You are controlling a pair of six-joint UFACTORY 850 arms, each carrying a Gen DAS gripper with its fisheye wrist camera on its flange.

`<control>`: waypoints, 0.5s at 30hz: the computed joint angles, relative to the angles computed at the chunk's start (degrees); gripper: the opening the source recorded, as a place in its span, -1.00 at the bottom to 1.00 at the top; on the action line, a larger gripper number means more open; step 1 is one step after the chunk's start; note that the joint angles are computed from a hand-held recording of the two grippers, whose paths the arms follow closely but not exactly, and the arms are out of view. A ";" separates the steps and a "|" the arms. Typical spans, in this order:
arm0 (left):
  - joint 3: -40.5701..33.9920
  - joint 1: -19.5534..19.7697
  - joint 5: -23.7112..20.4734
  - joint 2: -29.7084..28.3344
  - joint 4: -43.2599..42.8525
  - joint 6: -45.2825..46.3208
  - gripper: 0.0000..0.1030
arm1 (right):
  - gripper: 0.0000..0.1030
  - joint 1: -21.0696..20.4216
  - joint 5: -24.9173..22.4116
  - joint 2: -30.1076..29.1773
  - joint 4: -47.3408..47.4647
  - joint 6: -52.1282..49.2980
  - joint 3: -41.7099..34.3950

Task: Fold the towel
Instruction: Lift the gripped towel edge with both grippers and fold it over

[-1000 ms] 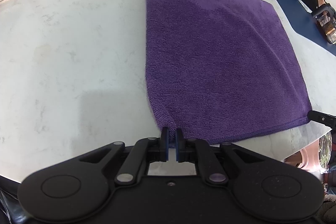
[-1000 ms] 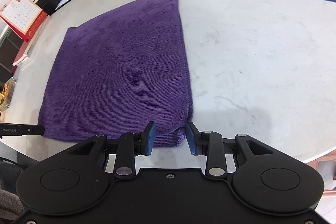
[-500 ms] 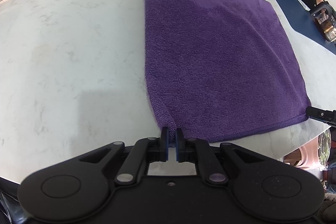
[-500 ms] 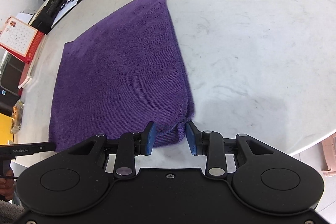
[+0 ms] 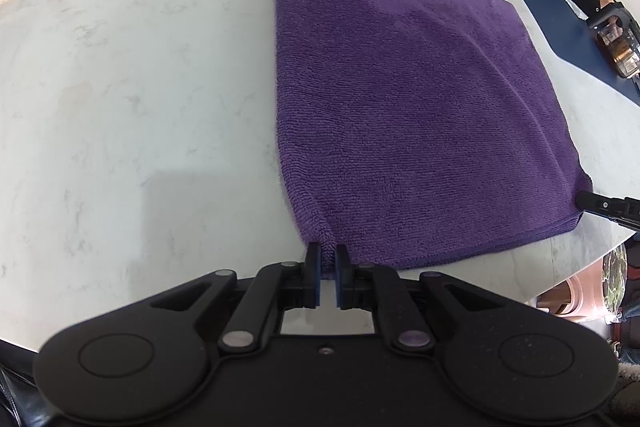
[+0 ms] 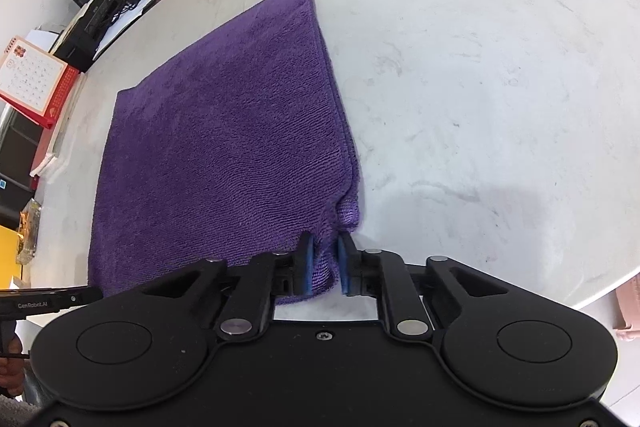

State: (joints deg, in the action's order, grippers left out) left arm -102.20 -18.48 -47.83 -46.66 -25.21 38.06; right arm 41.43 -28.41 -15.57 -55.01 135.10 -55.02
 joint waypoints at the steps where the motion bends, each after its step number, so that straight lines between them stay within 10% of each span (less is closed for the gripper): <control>1: -0.07 0.00 -0.06 -0.03 0.04 0.01 -0.87 | -0.87 0.00 -0.08 -0.11 0.19 -0.98 -0.13; 15: -1.30 0.32 -2.72 -0.38 1.97 -1.25 -0.84 | -0.88 -0.20 1.04 0.67 -1.82 -1.07 1.02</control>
State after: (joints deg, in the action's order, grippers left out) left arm -103.50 -18.16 -50.55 -47.04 -23.23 36.81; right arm 41.24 -27.36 -14.90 -56.83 134.03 -54.00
